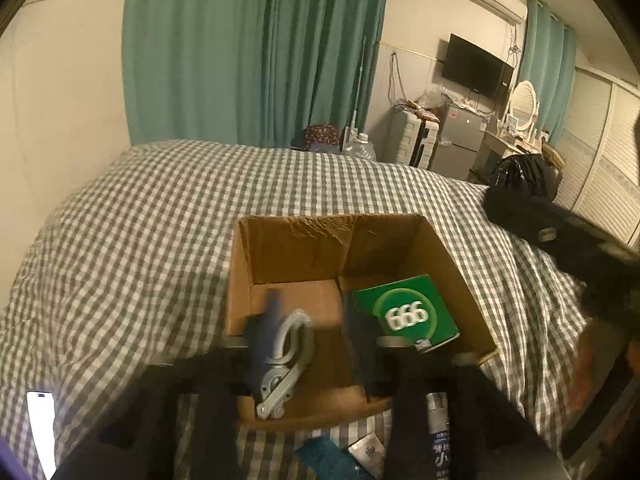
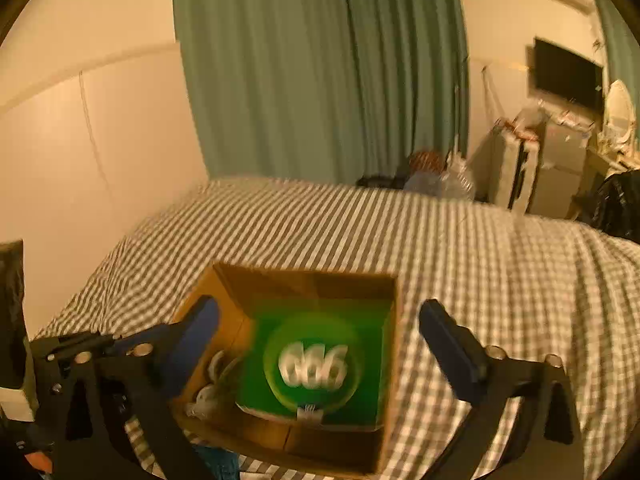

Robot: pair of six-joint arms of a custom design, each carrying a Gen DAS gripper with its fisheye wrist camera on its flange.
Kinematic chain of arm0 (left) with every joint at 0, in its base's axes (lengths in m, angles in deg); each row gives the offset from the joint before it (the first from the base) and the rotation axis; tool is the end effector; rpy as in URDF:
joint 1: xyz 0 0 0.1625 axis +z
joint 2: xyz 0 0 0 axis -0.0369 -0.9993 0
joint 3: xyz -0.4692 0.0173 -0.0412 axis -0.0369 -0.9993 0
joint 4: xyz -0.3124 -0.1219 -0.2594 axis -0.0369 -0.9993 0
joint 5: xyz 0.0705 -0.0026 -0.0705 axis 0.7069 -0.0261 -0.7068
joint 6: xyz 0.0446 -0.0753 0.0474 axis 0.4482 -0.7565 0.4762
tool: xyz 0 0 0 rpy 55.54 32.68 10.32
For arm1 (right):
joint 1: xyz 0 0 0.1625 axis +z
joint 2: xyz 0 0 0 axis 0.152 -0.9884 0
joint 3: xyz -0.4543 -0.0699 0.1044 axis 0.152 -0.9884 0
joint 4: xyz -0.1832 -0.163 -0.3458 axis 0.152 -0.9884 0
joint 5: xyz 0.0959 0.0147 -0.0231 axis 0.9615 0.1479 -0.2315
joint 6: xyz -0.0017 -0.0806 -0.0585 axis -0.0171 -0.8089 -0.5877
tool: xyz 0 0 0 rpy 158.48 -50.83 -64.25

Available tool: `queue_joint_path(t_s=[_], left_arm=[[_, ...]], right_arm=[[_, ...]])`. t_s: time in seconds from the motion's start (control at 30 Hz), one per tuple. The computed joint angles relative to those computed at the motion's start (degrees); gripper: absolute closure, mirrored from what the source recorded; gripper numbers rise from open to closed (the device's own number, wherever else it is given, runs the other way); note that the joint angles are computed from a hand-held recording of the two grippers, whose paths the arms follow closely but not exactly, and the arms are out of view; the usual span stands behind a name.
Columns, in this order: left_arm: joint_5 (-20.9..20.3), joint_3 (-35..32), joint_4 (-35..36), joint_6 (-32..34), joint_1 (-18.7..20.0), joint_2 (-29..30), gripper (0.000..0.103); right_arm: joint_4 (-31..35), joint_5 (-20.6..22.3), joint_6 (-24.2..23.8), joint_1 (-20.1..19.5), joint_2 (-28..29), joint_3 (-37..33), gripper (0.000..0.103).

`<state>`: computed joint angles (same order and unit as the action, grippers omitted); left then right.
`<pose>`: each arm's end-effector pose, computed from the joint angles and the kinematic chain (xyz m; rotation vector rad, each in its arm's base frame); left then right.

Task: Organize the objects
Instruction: 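Lower the green medicine box into the cardboard box with the right tool while the left drops the cable in, then grasp the white tape roll with the left tool while the right tool grasps the dental floss jar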

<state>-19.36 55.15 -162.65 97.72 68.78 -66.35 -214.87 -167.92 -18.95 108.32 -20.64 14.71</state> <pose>-0.1158 -0.7243 0.3756 0.7908 2.3978 -0.8861 0.4035 -0.6398 0.1363 0.4835 -2.2268 1.2011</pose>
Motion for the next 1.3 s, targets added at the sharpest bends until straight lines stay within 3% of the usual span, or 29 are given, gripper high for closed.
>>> queue_joint_path(t_s=[0.03, 0.13, 0.27, 0.5, 0.67, 0.8, 0.87, 1.2, 1.3], left_arm=[[0.3, 0.7, -1.1, -0.2, -0.3, -0.6, 0.03], [0.6, 2.7, -2.2, -1.6, -1.4, -3.4, 0.028], [3.4, 5.7, -3.3, -2.3, -3.4, -7.4, 0.01], [5.4, 14.3, -7.7, 0.0, -4.5, -14.9, 0.004], [8.1, 19.9, -8.0, -2.1, -3.4, -16.7, 0.004], [10.6, 23.1, -6.1, -4.2, -1.6, -16.0, 0.004], [11.1, 23.6, -4.2, -5.2, -1.0, -15.3, 0.004], [7.5, 26.3, -6.0, -4.9, -0.2, -12.7, 0.007], [4.8, 24.6, -3.0, -4.8, 0.8, -11.3, 0.036]], right_arm=[[-0.7, 0.0, -0.5, 0.5, -0.5, 0.4, 0.0], [-1.0, -1.2, -1.6, 2.6, -2.5, 1.9, 0.0], [-0.4, -4.2, -1.7, 5.5, -5.2, 3.9, 0.0], [-3.1, -13.5, -0.7, 11.6, -9.0, 11.9, 0.0], [-5.4, -16.6, 2.4, 11.5, -8.6, 17.2, 0.0], [-9.5, -16.1, 2.8, 9.4, -5.7, 20.9, 0.0], [-7.9, -14.9, 4.9, 8.1, -4.3, 22.4, 0.0], [-2.2, -13.8, 12.1, 5.0, -3.9, 24.4, 0.0], [-1.7, -13.5, 13.4, 4.9, -3.9, 24.5, 0.0]])
